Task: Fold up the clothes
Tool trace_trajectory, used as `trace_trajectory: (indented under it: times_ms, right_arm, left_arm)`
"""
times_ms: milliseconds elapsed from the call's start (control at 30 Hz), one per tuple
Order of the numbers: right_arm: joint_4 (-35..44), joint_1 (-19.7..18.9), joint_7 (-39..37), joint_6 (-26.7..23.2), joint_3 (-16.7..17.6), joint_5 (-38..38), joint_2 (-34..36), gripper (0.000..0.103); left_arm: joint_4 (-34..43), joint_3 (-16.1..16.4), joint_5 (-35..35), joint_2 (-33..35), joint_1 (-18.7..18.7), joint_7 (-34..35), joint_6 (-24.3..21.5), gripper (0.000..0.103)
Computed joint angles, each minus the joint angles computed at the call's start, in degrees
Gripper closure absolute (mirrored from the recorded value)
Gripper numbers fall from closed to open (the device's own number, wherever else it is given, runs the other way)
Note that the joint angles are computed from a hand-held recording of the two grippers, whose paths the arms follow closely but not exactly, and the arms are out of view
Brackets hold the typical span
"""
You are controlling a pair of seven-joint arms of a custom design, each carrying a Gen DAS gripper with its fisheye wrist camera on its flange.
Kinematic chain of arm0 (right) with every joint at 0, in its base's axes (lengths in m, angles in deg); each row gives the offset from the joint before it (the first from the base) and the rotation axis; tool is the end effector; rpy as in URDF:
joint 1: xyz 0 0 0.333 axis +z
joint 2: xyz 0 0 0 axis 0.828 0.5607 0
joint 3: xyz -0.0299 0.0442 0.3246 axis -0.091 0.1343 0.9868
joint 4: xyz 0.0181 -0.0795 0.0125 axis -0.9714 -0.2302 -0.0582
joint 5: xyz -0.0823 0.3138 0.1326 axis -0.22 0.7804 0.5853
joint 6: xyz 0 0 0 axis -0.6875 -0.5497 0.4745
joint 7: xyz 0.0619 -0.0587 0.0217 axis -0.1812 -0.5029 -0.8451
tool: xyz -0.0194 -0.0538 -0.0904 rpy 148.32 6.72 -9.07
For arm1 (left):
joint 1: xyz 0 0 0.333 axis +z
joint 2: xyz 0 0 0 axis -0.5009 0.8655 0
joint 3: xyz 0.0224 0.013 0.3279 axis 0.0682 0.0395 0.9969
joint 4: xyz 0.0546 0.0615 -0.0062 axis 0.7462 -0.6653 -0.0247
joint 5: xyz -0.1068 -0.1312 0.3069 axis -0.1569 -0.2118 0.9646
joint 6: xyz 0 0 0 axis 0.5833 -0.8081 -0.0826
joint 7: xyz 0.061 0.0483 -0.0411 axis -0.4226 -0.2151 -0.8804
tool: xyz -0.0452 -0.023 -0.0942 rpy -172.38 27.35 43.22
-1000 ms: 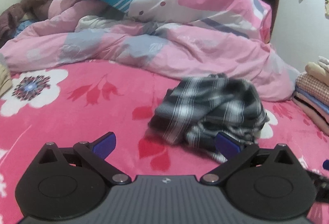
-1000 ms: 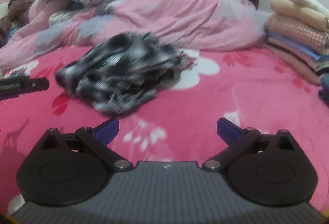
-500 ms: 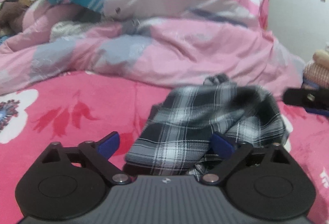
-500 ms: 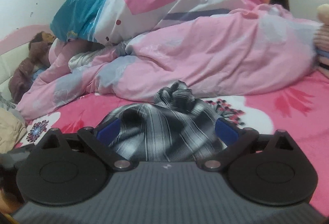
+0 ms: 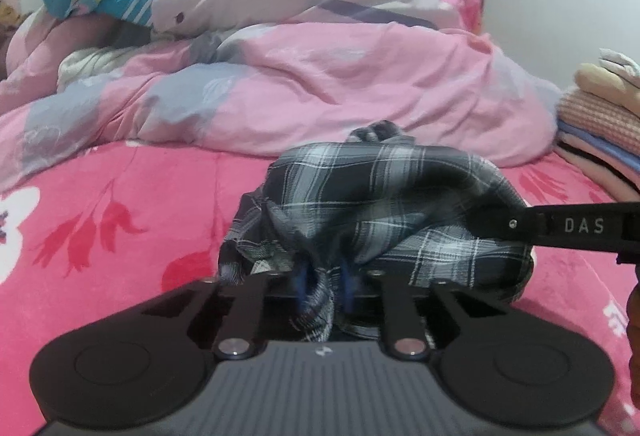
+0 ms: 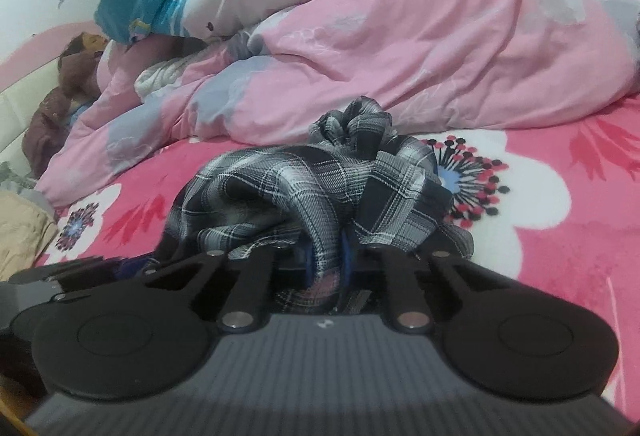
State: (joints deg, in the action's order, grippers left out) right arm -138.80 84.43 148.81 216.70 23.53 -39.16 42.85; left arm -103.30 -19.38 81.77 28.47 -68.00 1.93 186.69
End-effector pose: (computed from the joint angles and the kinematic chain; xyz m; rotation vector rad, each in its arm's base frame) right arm 0.6127 0.3582 0.4405 -1.6574 1.3831 -0.3822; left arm 0.5517 -0.4539 0.4249 -1.6973 1.5676 -0.8764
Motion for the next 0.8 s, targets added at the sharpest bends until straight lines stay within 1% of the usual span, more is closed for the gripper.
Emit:
trace_trajectory:
  times_ms: [33, 133, 167, 233, 333, 433, 533, 600, 667, 767, 800]
  right_arm:
    - [-1.3, -0.1, 0.0, 0.6, 0.2, 0.1, -0.9, 0.092]
    - [-7.6, -1.9, -0.3, 4.0, 2.8, 0.4, -5.0, 0.093]
    - [-10.0, -2.8, -0.4, 5.2, 4.0, 0.5, -6.6, 0.093]
    - [-15.5, -5.9, -0.7, 7.8, 7.7, -0.1, -10.2, 0.093]
    - [-23.8, -10.0, 0.2, 10.9, 12.2, -2.3, -15.9, 0.093]
    - [-31.7, -17.8, 5.3, 13.4, 19.3, -9.4, -21.1, 0.093]
    - [-38.2, -26.4, 16.1, 14.6, 25.8, -20.4, -25.7, 0.093]
    - [-41.9, -28.6, 22.2, 15.8, 26.8, -25.7, -28.7, 0.093]
    - [-45.4, -29.4, 28.6, 17.0, 26.4, -31.2, -31.8, 0.093]
    - [-50.1, -27.7, 35.4, 18.3, 23.8, -35.4, -35.8, 0.093]
    - [-51.3, -26.9, 36.8, 18.4, 22.9, -36.2, -36.7, 0.093]
  left_arm:
    - [-0.8, 0.1, 0.6, -0.6, -0.3, -0.4, 0.3, 0.091]
    - [-4.7, -0.2, 4.1, -3.9, -1.0, -2.5, 1.3, 0.093]
    - [-6.0, -0.6, 5.4, -5.0, -1.0, -3.2, 1.5, 0.093]
    - [-9.8, -1.9, 8.2, -8.1, -0.9, -4.9, 2.2, 0.094]
    - [-15.6, -4.4, 11.0, -12.6, 0.3, -7.9, 4.1, 0.094]
    - [-21.5, -7.2, 12.4, -16.9, 2.2, -10.0, 7.5, 0.094]
    - [-26.4, -10.0, 13.2, -20.3, 4.4, -11.5, 11.3, 0.094]
    - [-29.2, -11.5, 13.0, -22.1, 5.7, -11.3, 13.8, 0.094]
    - [-31.8, -12.7, 12.2, -23.6, 6.9, -10.7, 17.0, 0.094]
    - [-35.1, -13.8, 10.3, -25.3, 8.4, -8.6, 22.2, 0.094]
    - [-36.1, -14.1, 9.2, -25.6, 8.9, -6.4, 24.1, 0.094]
